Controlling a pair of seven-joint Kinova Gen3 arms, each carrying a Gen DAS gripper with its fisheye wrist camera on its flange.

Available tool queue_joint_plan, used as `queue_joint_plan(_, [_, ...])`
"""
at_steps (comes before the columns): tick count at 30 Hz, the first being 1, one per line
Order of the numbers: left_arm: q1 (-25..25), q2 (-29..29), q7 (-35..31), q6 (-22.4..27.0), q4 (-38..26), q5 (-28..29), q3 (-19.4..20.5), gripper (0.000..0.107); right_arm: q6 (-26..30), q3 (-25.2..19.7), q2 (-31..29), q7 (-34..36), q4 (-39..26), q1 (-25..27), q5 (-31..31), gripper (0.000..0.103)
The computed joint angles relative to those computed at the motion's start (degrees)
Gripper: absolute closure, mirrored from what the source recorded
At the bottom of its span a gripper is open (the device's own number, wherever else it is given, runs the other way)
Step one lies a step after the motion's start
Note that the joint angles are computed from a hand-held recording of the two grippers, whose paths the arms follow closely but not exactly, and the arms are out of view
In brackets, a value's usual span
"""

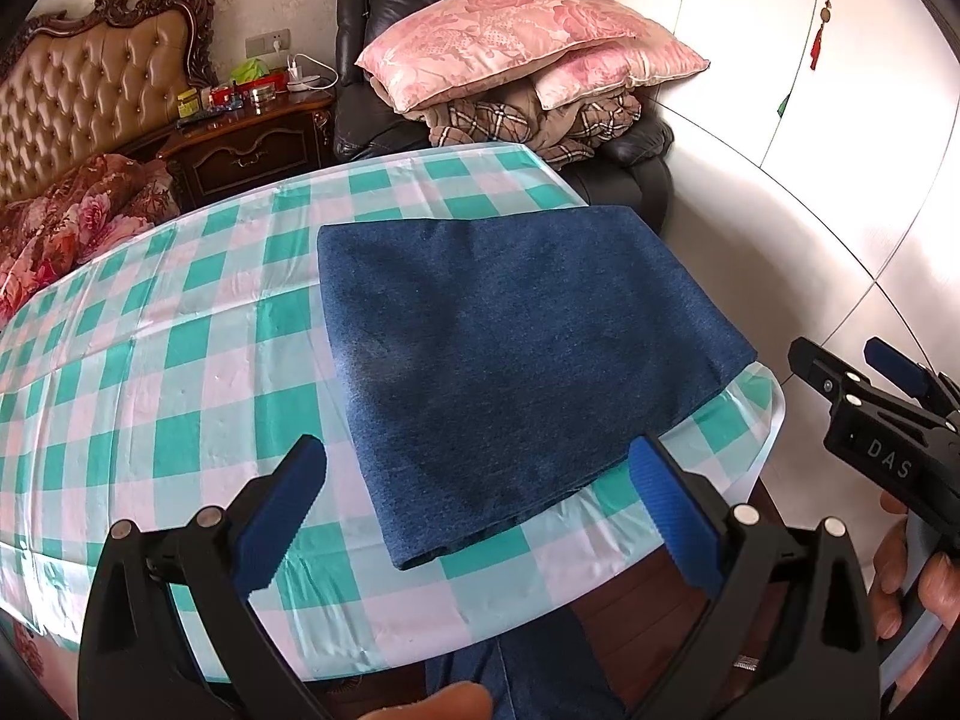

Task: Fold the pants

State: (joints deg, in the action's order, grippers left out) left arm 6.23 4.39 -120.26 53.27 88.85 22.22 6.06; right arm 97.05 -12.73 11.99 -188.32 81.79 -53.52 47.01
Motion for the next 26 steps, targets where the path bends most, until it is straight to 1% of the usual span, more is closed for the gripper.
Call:
queue_joint_plan(9, [0.4, 0.6, 0.8, 0.1, -0.5, -0.4, 0.2, 0.006, -0.5, 0.0, 0.0, 0.0, 0.4, 0.2, -0.2, 0.015])
queue_joint_plan(13, [0.2, 0.9, 0.5, 0.1, -0.5, 0.2, 0.3, 0.006, -0.6, 0.0, 0.0, 0.0, 0.4, 0.2, -0.2, 0.015])
queue_joint_plan(16, [-0.6, 1.0, -2.8, -0.9, 0.5, 3.8, 0.3, 0.006, -0.6, 0.0, 0.0, -0.1, 0.5, 0.3, -0.2, 0.015])
queue_joint_plan(17, [0.4, 1.2, -3.3, -1.2, 0.5, 4.2, -0.7, 0.006, -1.0, 0.0, -0.3, -0.3, 1.0, 0.4, -0.4, 0.015])
queue_joint_plan(18, [0.3, 1.6, -4.6, -0.6, 0.1, 5.5, -1.0, 0.006, -1.0, 0.0, -0.3, -0.4, 1.0, 0.4, -0.3, 0.015])
queue_joint_plan(19, [-0.8, 2.5, -6.3, 1.0, -0.7, 7.8, -0.6, 0.006, -1.3, 0.0, -0.4, -0.8, 1.4, 0.5, -0.4, 0.015])
queue_joint_plan(20, [-3.0, 3.2, -7.7, 2.9, -1.3, 10.1, 0.6, 0.006, -1.7, -0.1, -0.6, -1.3, 1.8, 0.6, -0.4, 0.015])
queue_joint_plan(21, [-5.2, 3.6, -9.1, 3.8, -1.4, 12.4, 1.7, 0.006, -2.4, -0.1, -1.0, -2.0, 2.6, 0.8, -0.4, 0.015])
queue_joint_plan(22, [-7.0, 3.2, -11.3, 3.8, -0.8, 14.8, 1.8, 0.006, -2.9, -0.2, -1.2, -2.6, 3.0, 0.9, -0.3, 0.015])
queue_joint_plan(23, [-7.8, 2.4, -13.7, 2.8, 0.3, 16.6, 0.8, 0.006, -3.7, -0.3, -1.7, -3.9, 4.0, 1.1, 0.0, 0.015])
queue_joint_plan(24, [-8.1, 1.2, -16.0, 1.0, 1.9, 18.3, -1.2, 0.006, -4.5, -0.4, -2.2, -5.2, 5.0, 1.3, 0.3, 0.015])
queue_joint_plan(26, [-11.0, -0.5, -18.0, -2.8, 5.0, 20.6, -4.4, 0.006, -7.4, -0.6, -3.5, -8.0, 7.7, 2.3, 0.7, 0.015])
